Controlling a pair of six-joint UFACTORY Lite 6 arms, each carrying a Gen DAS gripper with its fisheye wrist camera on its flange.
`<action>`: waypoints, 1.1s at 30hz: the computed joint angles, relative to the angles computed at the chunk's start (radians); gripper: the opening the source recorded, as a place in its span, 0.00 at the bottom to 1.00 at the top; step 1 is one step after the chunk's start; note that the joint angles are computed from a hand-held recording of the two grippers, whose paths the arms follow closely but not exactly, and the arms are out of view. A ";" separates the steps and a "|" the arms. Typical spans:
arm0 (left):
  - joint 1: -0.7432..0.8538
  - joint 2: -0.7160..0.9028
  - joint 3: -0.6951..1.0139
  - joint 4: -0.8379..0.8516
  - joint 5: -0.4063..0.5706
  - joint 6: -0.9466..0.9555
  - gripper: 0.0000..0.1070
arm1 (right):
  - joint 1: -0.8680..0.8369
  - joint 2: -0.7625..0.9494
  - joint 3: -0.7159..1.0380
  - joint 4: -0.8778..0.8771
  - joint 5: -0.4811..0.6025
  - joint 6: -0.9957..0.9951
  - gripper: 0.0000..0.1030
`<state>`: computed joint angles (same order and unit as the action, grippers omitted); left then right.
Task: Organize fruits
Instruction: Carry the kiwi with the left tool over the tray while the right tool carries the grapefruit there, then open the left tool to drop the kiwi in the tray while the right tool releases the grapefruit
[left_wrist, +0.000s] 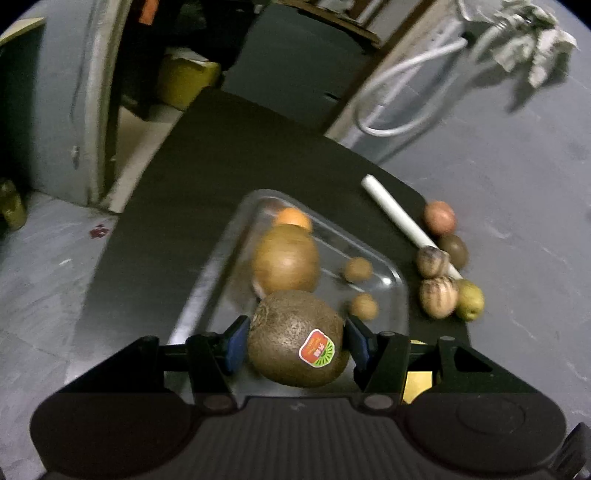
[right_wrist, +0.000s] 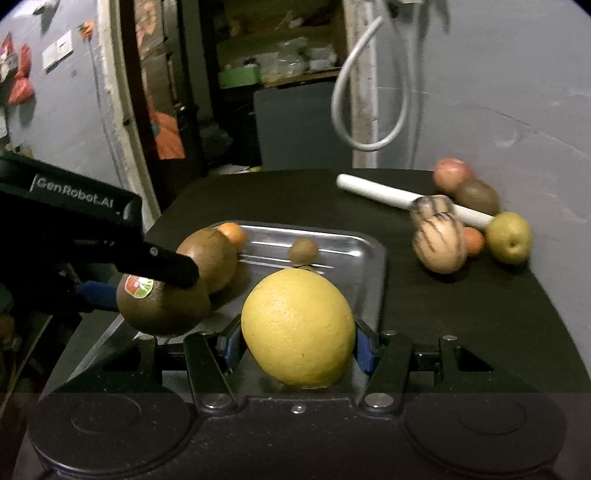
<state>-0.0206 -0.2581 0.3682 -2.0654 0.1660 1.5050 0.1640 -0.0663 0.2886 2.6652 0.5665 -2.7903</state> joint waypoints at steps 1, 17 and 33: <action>0.013 0.008 -0.005 -0.037 0.006 0.040 0.56 | 0.015 0.021 0.014 0.013 0.001 -0.011 0.57; 0.015 0.080 -0.019 -0.463 0.024 0.473 0.56 | 0.027 0.218 0.119 0.028 0.058 -0.077 0.57; 0.040 0.057 -0.012 -0.019 -0.002 0.046 0.60 | 0.056 0.160 0.082 0.073 0.036 -0.118 0.66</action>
<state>0.0198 -0.2014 0.3561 -2.0840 0.1645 1.5514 0.2202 0.0942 0.3704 2.7385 0.6021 -2.9081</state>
